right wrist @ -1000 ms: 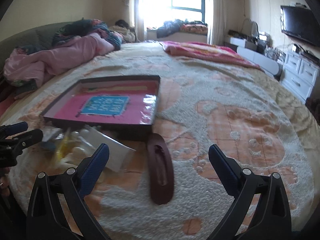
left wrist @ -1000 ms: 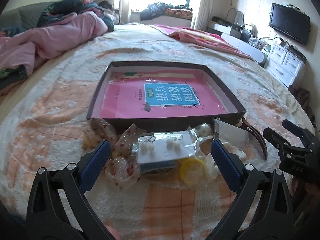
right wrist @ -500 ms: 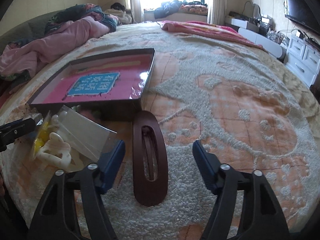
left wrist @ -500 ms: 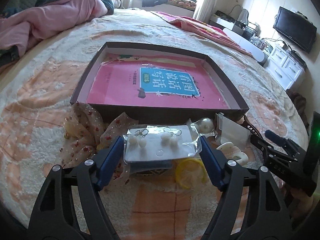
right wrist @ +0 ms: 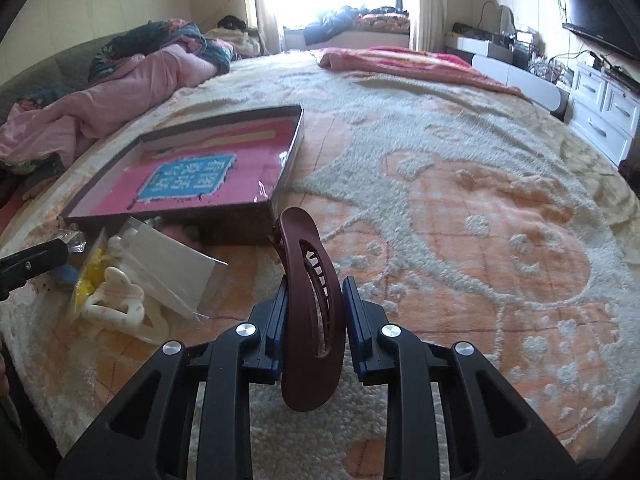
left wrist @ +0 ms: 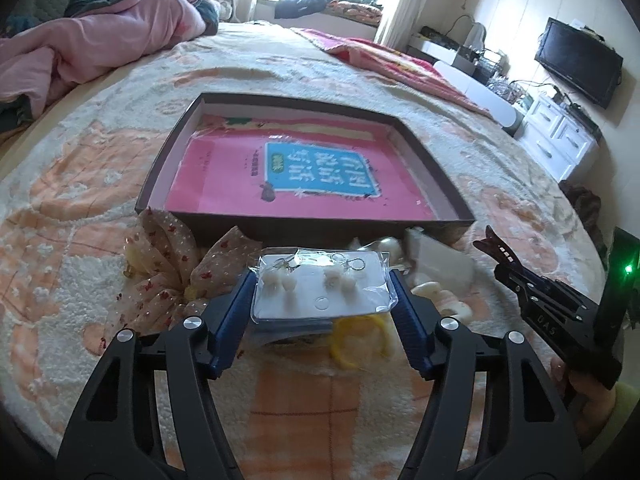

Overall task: Organize jewelry
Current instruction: 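Lower the earring card into the tray with the left tool while the right tool releases the maroon clip there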

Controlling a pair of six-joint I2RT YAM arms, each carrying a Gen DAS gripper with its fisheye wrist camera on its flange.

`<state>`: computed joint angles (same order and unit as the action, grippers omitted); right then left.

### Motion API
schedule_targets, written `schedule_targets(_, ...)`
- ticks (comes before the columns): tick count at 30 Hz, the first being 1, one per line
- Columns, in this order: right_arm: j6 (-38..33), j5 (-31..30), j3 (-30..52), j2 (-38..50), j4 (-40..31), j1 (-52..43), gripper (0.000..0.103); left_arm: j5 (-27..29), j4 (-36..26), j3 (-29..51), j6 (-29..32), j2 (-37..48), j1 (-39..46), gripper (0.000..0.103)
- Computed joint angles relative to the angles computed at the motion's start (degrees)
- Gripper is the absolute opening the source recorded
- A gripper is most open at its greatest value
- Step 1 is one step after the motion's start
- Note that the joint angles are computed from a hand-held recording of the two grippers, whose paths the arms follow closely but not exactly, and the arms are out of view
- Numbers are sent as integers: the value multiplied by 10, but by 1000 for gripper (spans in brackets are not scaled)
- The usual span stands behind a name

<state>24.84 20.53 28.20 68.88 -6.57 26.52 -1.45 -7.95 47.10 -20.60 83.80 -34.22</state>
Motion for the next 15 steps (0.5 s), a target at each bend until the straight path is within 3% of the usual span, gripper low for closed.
schedule_targets(6, -12, 18, 4, -38, -12, 19, 24, -21, -1, 12, 13, -23, -8, 57)
schedule_targets(15, -33, 24, 61, 3, -4, 49, 24, -10, 3, 65, 18, 9, 56, 57)
